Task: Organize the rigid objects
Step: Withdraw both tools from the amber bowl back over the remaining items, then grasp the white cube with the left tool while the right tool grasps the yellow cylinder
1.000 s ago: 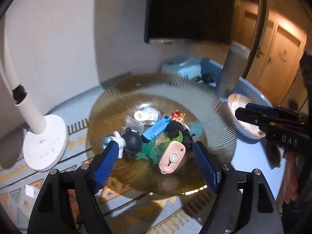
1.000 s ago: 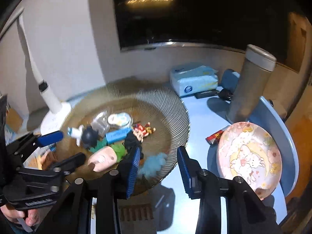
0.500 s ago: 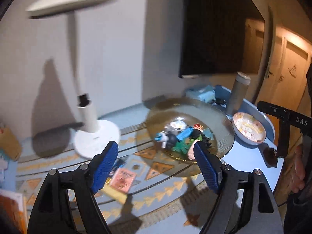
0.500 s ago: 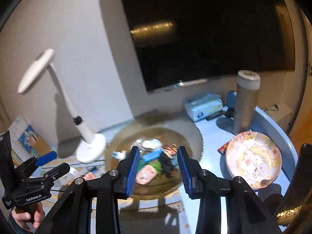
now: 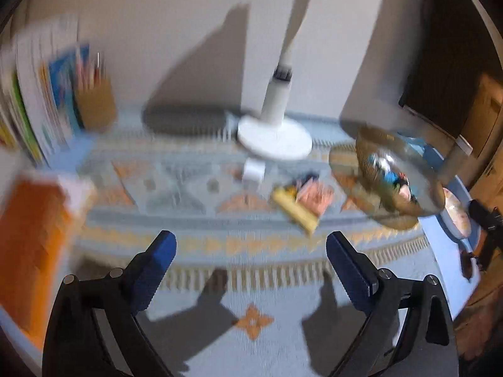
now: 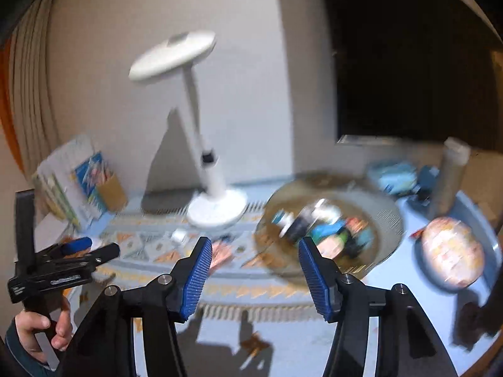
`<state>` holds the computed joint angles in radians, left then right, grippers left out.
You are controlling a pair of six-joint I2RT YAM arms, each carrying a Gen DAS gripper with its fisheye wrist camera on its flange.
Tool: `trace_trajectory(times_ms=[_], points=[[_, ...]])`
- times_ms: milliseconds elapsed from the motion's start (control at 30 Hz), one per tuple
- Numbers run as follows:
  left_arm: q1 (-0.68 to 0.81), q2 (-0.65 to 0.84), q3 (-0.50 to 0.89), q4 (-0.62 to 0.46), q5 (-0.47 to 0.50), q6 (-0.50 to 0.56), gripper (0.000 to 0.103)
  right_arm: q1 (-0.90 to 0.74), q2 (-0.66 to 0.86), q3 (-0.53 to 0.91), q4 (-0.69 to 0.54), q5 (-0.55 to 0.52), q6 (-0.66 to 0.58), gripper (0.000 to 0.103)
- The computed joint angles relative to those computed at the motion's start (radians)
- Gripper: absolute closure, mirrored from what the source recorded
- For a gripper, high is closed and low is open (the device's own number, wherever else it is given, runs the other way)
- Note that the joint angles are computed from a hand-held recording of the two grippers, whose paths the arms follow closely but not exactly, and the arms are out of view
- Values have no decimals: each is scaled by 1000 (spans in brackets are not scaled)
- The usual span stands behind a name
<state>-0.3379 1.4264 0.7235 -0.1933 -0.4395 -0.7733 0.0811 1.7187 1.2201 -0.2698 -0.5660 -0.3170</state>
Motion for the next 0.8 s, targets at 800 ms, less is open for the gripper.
trace_trajectory(times_ms=[800], points=[[-41, 239, -92, 190, -89, 27, 7, 147, 336, -15, 162, 228, -70, 41]])
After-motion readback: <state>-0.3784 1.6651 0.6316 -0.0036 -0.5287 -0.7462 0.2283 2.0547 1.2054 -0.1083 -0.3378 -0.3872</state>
